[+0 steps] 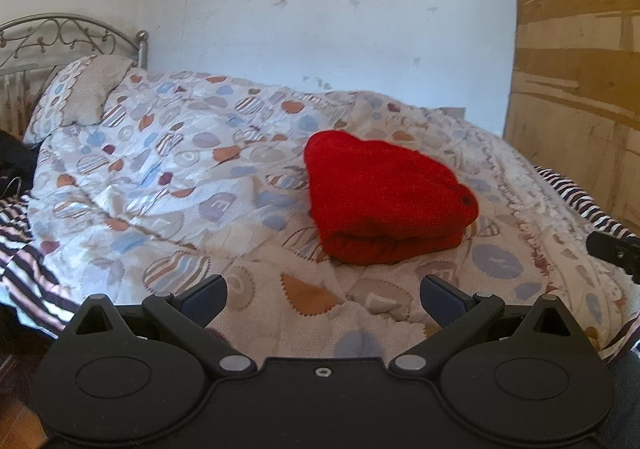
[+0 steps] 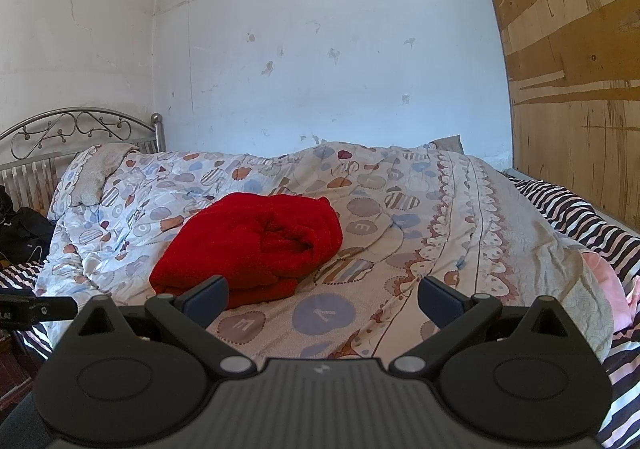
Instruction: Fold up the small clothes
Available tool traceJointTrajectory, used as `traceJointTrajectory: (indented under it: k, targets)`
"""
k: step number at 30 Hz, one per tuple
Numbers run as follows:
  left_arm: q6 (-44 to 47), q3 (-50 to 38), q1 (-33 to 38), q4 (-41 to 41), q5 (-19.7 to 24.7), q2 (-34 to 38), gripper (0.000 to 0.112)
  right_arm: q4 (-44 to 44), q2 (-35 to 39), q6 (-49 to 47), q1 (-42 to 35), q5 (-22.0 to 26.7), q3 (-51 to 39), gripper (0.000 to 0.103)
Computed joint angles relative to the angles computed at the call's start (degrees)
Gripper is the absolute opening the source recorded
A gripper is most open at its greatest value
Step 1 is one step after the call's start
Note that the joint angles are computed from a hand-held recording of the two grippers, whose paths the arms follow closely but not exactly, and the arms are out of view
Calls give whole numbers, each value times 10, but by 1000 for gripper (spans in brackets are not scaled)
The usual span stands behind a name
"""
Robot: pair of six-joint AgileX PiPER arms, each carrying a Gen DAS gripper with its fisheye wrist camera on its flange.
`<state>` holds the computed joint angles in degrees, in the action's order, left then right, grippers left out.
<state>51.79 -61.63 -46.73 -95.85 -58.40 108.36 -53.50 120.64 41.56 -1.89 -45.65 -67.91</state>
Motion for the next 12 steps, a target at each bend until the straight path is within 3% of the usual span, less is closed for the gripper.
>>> traceJointTrajectory:
  k: [6, 12]
  targets:
    - [17, -9, -6, -14, -13, 6, 102, 0, 0, 1, 0, 1, 0, 103]
    - [17, -9, 8, -3, 11, -2, 102, 6, -7, -7, 3, 3, 5, 103]
